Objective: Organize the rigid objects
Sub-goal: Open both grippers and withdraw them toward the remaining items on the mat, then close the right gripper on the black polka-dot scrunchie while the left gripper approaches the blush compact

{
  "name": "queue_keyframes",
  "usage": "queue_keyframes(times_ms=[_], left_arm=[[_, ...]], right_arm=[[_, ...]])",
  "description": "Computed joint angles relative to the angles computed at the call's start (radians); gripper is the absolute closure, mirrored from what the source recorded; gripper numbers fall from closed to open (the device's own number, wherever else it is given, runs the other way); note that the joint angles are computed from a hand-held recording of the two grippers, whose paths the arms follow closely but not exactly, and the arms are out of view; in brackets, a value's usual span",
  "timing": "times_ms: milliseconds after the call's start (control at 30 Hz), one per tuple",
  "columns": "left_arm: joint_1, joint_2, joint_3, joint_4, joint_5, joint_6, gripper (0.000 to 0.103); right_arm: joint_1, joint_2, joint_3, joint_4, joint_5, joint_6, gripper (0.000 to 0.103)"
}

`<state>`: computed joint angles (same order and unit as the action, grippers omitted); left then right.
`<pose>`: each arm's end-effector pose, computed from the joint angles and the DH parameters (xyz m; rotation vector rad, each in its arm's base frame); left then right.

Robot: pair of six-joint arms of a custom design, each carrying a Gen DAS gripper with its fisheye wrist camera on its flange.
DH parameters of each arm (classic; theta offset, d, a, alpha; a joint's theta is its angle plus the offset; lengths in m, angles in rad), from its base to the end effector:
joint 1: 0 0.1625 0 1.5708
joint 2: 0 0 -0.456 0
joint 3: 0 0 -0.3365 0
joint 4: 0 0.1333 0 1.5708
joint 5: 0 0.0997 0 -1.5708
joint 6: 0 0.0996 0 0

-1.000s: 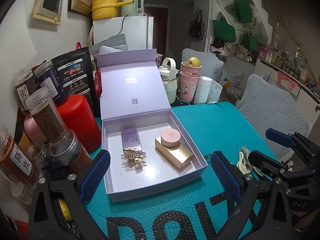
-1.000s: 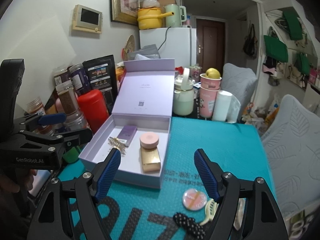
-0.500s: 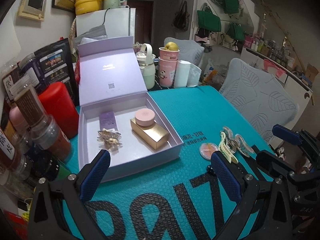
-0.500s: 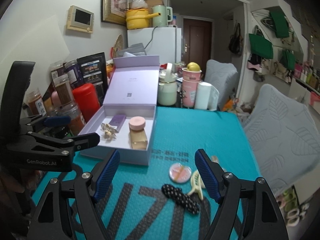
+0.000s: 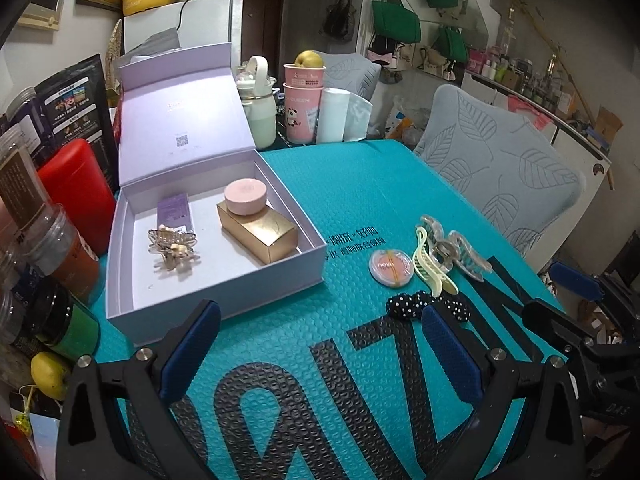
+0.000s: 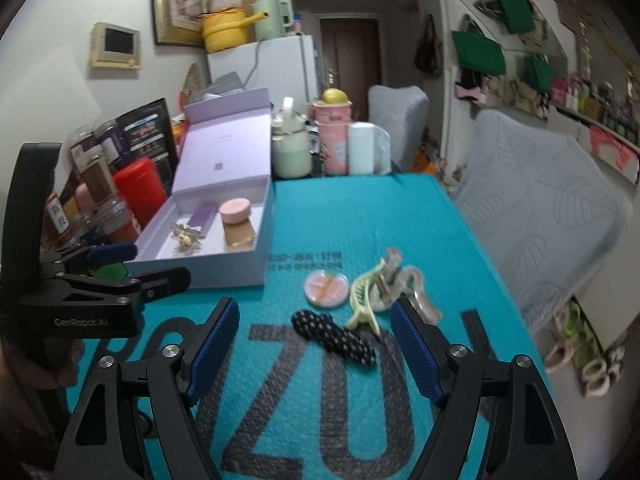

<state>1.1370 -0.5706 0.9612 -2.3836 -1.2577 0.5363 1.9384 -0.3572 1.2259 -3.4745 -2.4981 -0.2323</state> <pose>-0.1978 -0.8172 0.2351 1.2021 2.4807 -0.5673 0.3184 -0.6777 0.1202 0.0472 -2.0850 1.2070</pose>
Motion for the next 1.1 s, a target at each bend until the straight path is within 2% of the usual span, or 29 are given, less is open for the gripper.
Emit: queue_keyframes(times_ms=[167,333,533,667,900,1100], left_arm=[[0.003,0.006,0.014,0.011,-0.002,0.010,0.001],[0.007,0.023,0.008,0.038,0.010,0.011,0.001],[0.014,0.058,-0.034,0.077,0.036,-0.018,0.001],[0.017,0.087,-0.083,0.110,0.064,-0.021,0.001],[0.026,0.127,-0.172,0.170,0.055,-0.022,0.001],[0.032,0.161,-0.248,0.216,0.034,-0.016,0.001]], right_arm=[[-0.020,-0.007,0.038,0.002,0.000,0.068,0.024],[-0.042,-0.003,0.045,0.021,0.004,0.098,0.024],[-0.076,-0.003,0.041,0.074,0.041,0.144,0.024],[-0.101,0.005,0.017,0.122,0.058,0.160,0.024],[-0.128,0.028,-0.062,0.245,0.086,0.174,0.024],[-0.140,0.055,-0.138,0.343,0.083,0.174,0.024]])
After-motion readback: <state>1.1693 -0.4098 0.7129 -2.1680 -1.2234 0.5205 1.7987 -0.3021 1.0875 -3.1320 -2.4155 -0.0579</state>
